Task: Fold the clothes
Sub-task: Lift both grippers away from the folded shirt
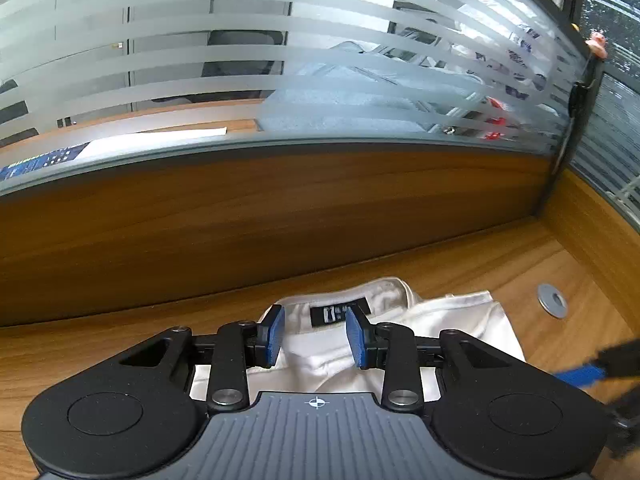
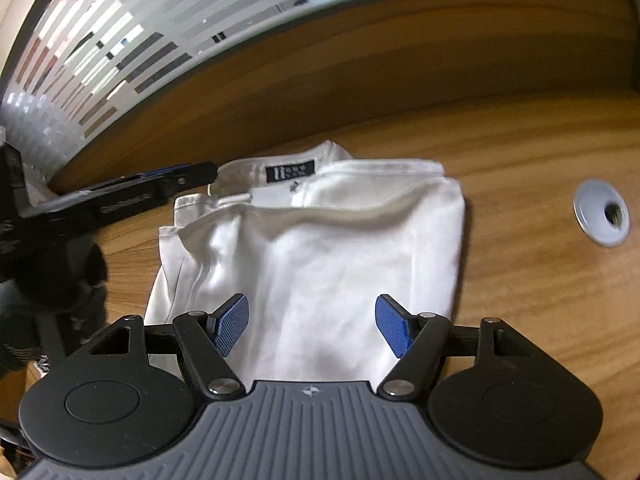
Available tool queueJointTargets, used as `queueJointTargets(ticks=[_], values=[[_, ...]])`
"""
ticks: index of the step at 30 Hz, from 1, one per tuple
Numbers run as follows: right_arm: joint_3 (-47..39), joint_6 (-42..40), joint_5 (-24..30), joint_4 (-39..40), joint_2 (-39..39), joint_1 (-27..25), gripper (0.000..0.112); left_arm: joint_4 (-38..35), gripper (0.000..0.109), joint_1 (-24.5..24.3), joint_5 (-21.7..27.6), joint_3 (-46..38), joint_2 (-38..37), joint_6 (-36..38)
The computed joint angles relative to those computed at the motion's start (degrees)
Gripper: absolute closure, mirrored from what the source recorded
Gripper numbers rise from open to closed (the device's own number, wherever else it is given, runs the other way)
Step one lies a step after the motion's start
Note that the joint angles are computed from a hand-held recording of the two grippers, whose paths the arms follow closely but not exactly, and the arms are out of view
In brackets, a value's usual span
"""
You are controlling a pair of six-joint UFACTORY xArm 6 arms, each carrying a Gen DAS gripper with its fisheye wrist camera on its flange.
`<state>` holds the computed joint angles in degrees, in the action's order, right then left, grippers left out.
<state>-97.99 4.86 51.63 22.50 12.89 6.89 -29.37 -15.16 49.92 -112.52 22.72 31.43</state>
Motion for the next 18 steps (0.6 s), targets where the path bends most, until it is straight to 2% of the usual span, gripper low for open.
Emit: queueJointTargets(ticks=[3,5,9,12,18], values=[[-4.49,-1.65,0.87,-1.64,3.52,0.8,0.037,0.52,0.072,0.89,1.88,2.43,-2.41,1.44],[-8.12,-2.62,1.39,-3.62,6.33,1.45,0.037,0.85,0.07,1.27,1.47,6.08,-5.02,2.97],[-14.73,-4.38,3.21,-3.69,10.65,1.55,0.037,0.47,0.064,3.09,3.74,10.9,-8.66,1.75],[-16.25,-5.47,3.42,-3.61,11.59,1.58,0.037,-0.3,0.064,4.76,5.56,14.97,-11.9,1.03],[-19.46,-9.45,4.7,-3.7,13.48,1.82,0.037,1.57,0.064,7.11,6.04,23.27,-18.36,-0.02]])
